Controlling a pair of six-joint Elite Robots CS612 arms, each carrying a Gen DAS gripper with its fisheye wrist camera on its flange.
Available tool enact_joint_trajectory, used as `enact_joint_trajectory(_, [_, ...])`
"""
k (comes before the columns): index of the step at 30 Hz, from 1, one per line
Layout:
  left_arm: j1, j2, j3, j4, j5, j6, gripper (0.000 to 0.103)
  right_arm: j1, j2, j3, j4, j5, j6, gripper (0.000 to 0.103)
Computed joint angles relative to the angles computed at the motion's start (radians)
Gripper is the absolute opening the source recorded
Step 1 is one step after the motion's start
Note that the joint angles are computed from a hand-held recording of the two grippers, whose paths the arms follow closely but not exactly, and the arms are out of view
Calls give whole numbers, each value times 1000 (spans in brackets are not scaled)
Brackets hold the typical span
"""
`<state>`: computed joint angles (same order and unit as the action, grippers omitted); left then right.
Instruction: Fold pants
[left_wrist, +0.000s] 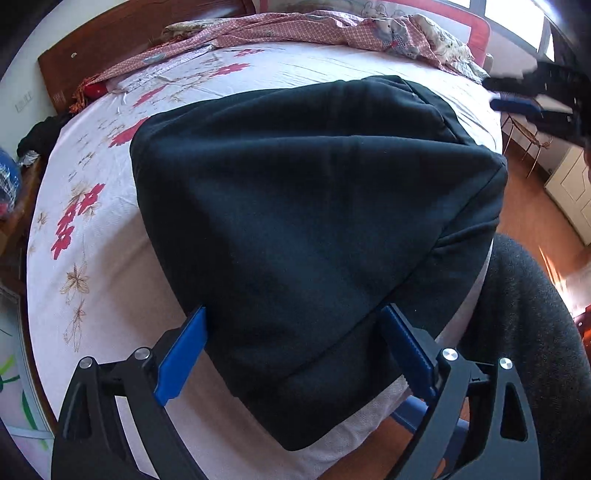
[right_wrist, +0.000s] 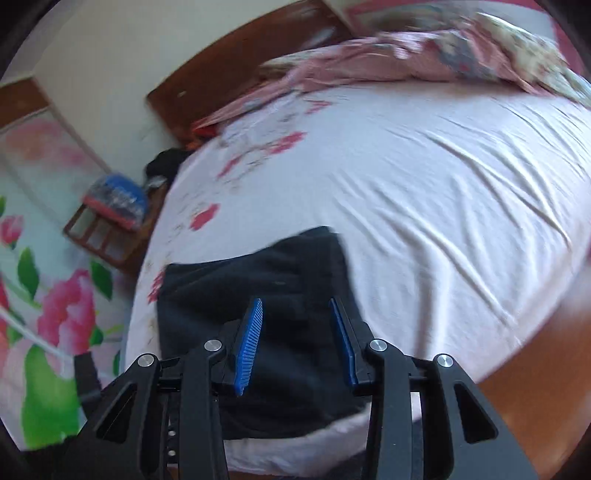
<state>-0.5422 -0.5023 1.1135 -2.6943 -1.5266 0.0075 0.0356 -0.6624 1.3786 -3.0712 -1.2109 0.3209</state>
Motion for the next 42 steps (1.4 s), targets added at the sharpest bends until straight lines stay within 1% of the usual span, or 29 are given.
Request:
enact_joint_trajectory(2, [4, 4, -10, 23, -19, -35, 92, 13, 58, -103, 109, 90, -112, 37])
enact_joint_trajectory(4, [1, 3, -1, 3, -9, -28, 93, 17, 121, -201, 223, 111, -138, 37])
enact_joint_trajectory(5, [-1, 3, 3, 0, 0, -24, 93, 17, 146, -244, 292, 87, -166, 29])
enact_joint_trajectory(6, [-3, 2, 10, -14, 3, -25, 93, 4, 163, -262, 321, 82, -152, 0])
enact_joint_trajectory(7, [-3, 3, 12, -21, 3, -28, 93, -8, 176, -265, 308, 118, -96, 0])
enact_joint_trajectory(8, [-3, 3, 12, -22, -1, -33, 93, -27, 186, -256, 271, 192, -27, 0])
enact_joint_trajectory(9, [-3, 2, 15, -26, -6, -41, 93, -37, 188, -245, 246, 224, 0, 0])
enact_joint_trajectory(10, [-3, 0, 18, -32, -8, -43, 93, -35, 180, -237, 248, 215, -14, 0])
enact_joint_trajectory(13, [-7, -10, 38, -49, -1, -15, 93, -11, 122, -187, 257, 91, -62, 0])
enact_joint_trajectory(14, [-5, -16, 43, -41, -11, -24, 93, -10, 99, -153, 221, 83, -64, 2])
enact_joint_trajectory(15, [-2, -25, 53, -42, -21, -34, 93, -12, 83, -125, 192, 116, -78, 2])
enact_joint_trajectory(17, [1, -39, 73, -62, -44, -58, 92, -17, 59, -80, 208, 189, -118, 2])
enact_joint_trajectory(19, [-2, -43, 82, -50, -45, -36, 92, -24, 47, -42, 249, 165, -137, 2])
enact_joint_trajectory(20, [-5, -45, 85, -40, -32, -23, 92, -35, 54, -27, 237, 186, -97, 0])
enact_joint_trajectory(22, [-1, -50, 89, -17, -52, -30, 92, -67, 67, -4, 169, 283, 43, 0])
enact_joint_trajectory(23, [2, -59, 101, -27, -53, -49, 92, -68, 56, 9, 140, 275, 61, 0])
enact_joint_trajectory(24, [6, -71, 122, -70, -48, -67, 92, -63, 40, 18, 116, 231, 37, 4])
enact_joint_trajectory(25, [10, -81, 134, -99, -49, -88, 92, -65, 33, 17, 96, 228, 22, 8])
enact_joint_trajectory(27, [33, -90, 133, -134, -112, -155, 95, -81, 37, 5, 59, 258, 76, 72])
enact_joint_trajectory(28, [44, -88, 124, -151, -139, -202, 98, -91, 48, -6, 19, 257, 119, 75])
enact_joint_trajectory(30, [73, -64, 75, -157, -200, -322, 98, -106, 66, -37, 23, 262, 156, 75])
enact_joint_trajectory(32, [107, -23, 13, -164, -323, -481, 98, -121, 96, -75, 19, 326, 172, 75])
enact_joint_trajectory(33, [122, -1, -15, -169, -351, -534, 98, -124, 104, -87, 35, 324, 180, 75])
enact_joint_trajectory(34, [126, 14, -40, -155, -337, -576, 98, -127, 113, -98, 64, 341, 177, 75])
enact_joint_trajectory(35, [131, 18, -32, -164, -344, -593, 98, -129, 124, -111, 88, 381, 163, 75])
enact_joint_trajectory(37, [132, 37, -56, -142, -367, -610, 98, -123, 135, -127, 130, 381, 137, 75])
enact_joint_trajectory(40, [130, 55, -90, -84, -361, -577, 98, -114, 149, -150, 203, 402, 79, 75])
enact_joint_trajectory(41, [126, 56, -90, -76, -343, -576, 98, -113, 157, -158, 218, 423, 72, 75])
enact_joint_trajectory(42, [128, 63, -94, -78, -364, -585, 98, -113, 166, -167, 235, 452, 66, 75])
